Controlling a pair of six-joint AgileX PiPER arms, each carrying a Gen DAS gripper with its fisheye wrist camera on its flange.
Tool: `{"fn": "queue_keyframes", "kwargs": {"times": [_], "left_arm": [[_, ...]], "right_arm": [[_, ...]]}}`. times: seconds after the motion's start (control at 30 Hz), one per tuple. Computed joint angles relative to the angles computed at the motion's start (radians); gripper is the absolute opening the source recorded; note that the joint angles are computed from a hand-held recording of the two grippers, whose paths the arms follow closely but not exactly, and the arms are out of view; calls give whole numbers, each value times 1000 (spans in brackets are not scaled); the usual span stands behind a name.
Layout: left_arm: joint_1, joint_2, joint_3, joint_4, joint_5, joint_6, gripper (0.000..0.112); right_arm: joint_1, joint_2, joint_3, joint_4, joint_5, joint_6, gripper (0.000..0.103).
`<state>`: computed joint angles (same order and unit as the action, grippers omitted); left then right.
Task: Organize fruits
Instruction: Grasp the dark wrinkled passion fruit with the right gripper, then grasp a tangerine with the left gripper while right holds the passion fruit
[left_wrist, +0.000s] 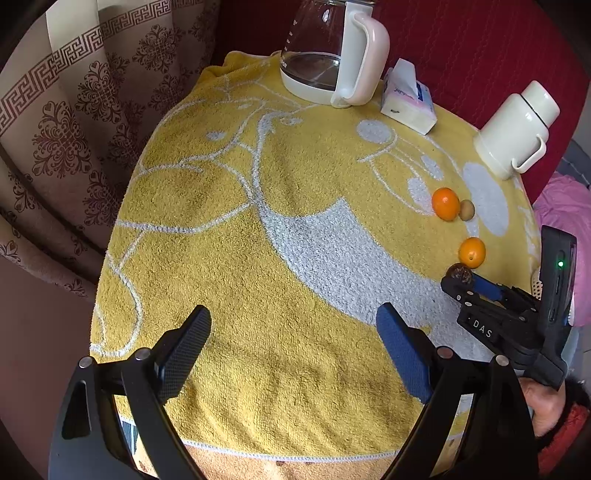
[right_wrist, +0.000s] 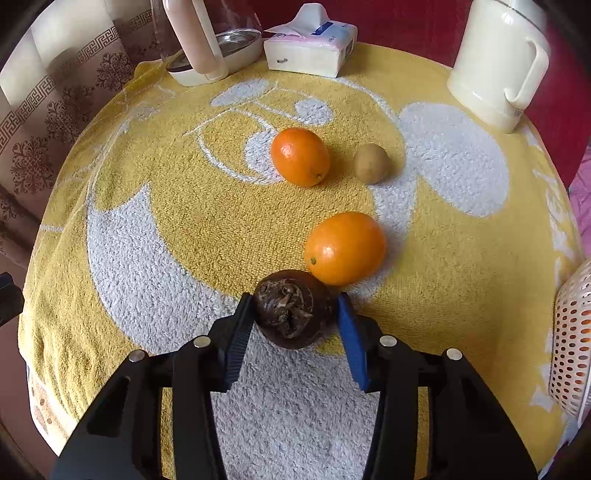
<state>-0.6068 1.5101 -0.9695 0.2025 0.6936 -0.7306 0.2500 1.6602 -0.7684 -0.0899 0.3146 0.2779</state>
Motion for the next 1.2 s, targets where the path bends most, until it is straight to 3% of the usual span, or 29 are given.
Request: {"fn": "queue_keyframes", "kwargs": {"times": [0.5, 1.2], "left_arm": [[-55, 83, -100, -8, 2, 21, 90], [-162, 374, -429, -130, 15, 205, 90]], "right_arm": [[-107, -142, 101, 175, 28, -196, 45], [-428, -471, 232, 352, 188, -464, 45]]}}
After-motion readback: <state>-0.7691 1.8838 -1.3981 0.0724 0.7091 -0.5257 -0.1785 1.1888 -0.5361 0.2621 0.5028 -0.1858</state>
